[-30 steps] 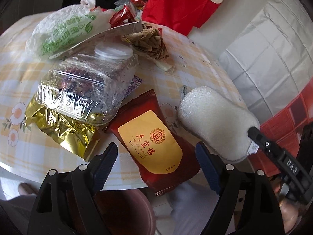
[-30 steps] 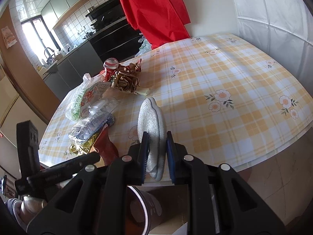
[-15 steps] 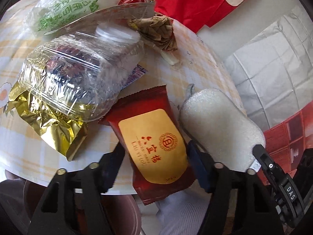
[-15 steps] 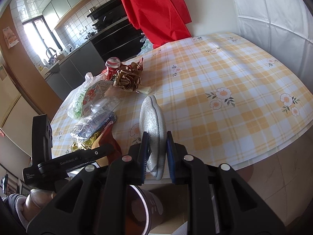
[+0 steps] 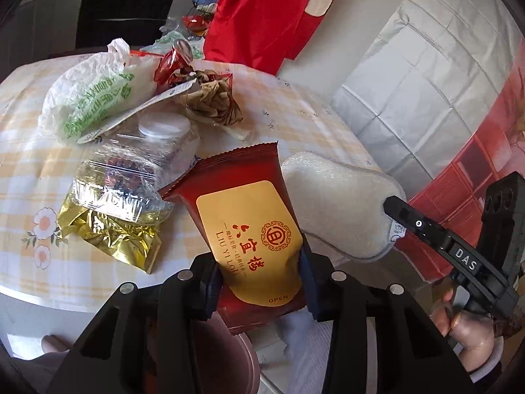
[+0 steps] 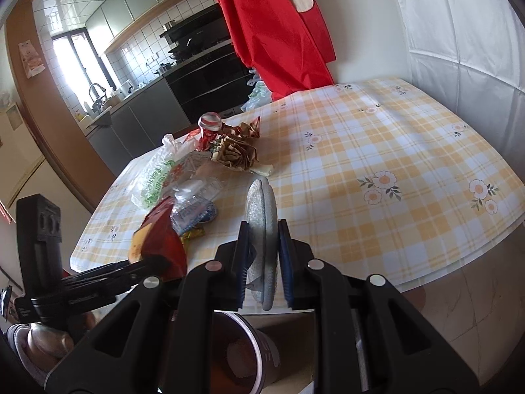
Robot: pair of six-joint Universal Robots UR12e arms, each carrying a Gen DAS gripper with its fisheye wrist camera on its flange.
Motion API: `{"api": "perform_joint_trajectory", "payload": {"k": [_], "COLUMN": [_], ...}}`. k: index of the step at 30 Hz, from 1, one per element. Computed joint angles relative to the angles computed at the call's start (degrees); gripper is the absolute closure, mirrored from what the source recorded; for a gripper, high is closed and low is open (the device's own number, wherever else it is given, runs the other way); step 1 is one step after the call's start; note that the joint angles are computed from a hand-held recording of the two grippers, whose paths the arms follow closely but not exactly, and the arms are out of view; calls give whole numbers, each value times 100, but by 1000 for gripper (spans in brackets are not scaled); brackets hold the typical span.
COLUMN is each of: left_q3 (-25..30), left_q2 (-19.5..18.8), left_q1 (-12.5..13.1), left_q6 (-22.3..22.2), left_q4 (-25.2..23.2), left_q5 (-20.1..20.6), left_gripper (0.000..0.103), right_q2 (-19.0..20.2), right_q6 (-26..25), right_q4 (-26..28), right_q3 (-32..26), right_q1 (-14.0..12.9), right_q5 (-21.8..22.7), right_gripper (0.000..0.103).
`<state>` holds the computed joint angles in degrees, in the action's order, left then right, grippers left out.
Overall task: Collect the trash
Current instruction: 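Grasp the red snack bag with left tool while right tool holds the insole, then lower the red snack bag into the brown bin and open the left tool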
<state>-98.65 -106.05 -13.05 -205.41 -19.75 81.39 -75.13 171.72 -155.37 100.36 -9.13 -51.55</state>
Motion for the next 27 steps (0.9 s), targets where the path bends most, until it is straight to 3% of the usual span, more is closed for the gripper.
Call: {"api": "perform_joint_trajectory", "payload": {"k": [8,14,18,27], "left_q3": [-700,-1247,-1437,-1340], "left_q2": [720,1183,1300,1223], "left_q1": [90,187,316,210], "left_q6": [36,-195,-526,-222], "left_q4": [-72,-726,-1049,-1193], "left_q5": [42,154,-27,168], "left_gripper": [63,62,62,59], "right_q2": [-182,-309,-424,-635], "right_q6": [45,9,-113,-383], "right_q4": [-197,-172,-104,-43], "right_q3": [136,212,273,373], "right_q1": [-5,18,44,42], "right_q5": [186,266,349,433], "right_gripper": [83,83,83,83]}}
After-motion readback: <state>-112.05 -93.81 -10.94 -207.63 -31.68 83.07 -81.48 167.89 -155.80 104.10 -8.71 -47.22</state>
